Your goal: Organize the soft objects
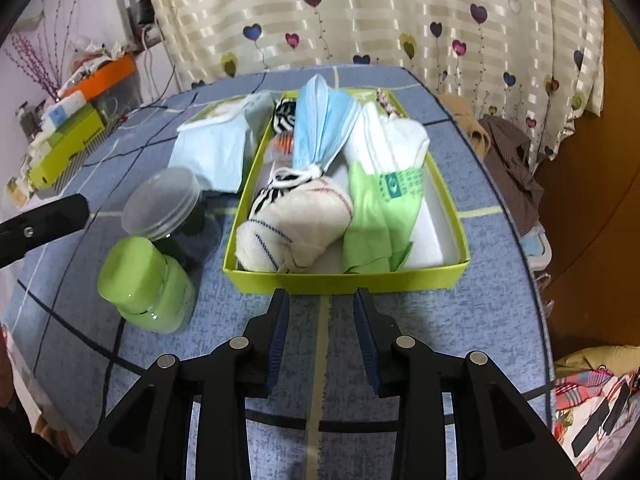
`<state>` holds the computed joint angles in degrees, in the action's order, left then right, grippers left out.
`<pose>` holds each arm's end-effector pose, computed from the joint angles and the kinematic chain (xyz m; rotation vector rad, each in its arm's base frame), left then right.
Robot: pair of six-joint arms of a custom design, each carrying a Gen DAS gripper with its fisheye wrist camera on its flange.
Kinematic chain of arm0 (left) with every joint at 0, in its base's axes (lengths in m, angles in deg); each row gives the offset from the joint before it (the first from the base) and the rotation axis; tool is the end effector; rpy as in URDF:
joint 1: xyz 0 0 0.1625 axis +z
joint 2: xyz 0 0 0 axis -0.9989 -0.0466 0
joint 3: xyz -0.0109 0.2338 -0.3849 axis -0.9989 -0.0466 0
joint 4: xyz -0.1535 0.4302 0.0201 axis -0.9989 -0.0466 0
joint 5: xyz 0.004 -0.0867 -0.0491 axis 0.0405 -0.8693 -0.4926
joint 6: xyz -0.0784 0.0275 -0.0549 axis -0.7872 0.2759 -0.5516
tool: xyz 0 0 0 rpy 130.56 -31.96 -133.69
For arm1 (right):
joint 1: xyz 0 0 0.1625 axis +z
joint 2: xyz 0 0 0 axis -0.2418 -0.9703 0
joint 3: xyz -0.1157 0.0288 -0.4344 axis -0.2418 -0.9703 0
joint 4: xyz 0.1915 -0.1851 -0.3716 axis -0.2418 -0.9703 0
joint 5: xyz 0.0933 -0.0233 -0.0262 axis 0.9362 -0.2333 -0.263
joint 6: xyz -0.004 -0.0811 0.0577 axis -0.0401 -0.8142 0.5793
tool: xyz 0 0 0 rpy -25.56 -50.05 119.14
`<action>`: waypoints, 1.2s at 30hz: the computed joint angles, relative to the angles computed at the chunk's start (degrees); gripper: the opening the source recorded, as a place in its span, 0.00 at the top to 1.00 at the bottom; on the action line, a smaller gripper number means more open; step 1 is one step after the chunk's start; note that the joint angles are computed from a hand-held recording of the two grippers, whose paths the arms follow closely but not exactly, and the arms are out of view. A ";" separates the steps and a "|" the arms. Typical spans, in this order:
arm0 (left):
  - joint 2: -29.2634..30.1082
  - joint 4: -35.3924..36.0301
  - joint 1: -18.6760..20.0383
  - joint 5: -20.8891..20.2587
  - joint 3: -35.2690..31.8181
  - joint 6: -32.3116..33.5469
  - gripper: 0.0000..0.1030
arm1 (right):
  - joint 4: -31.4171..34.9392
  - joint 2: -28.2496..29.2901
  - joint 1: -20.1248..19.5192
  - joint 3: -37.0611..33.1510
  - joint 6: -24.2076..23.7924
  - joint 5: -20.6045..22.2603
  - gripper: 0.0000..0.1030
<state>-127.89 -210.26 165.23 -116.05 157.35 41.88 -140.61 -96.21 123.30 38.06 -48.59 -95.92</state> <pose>0.0091 -0.7028 0.3528 0.8527 2.6280 -0.6984 0.3055 -0.6733 -0.0688 0.3175 -2.3287 0.7864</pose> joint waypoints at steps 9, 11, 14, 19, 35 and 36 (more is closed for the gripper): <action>0.07 0.20 0.95 1.30 -0.53 -1.15 0.55 | 3.39 2.50 -0.54 -4.87 -1.26 0.63 0.65; 0.25 0.15 1.12 1.35 -0.83 -1.36 0.55 | 3.85 3.31 -0.50 -6.14 -1.72 0.80 0.60; 0.42 0.07 1.30 1.35 -1.11 -1.52 0.55 | 4.62 4.63 -0.39 -8.17 -1.77 0.29 0.55; 0.37 -0.16 1.45 1.54 -1.09 -1.63 0.55 | 5.68 7.11 -0.38 -11.25 -1.72 -1.25 0.49; -0.58 -1.08 1.85 2.06 0.17 -1.60 0.55 | 2.55 9.03 -0.64 -12.67 -0.40 -5.25 0.16; -0.61 -0.93 1.88 2.13 0.15 -1.72 0.55 | 2.67 9.01 -0.65 -12.62 -0.37 -5.13 0.15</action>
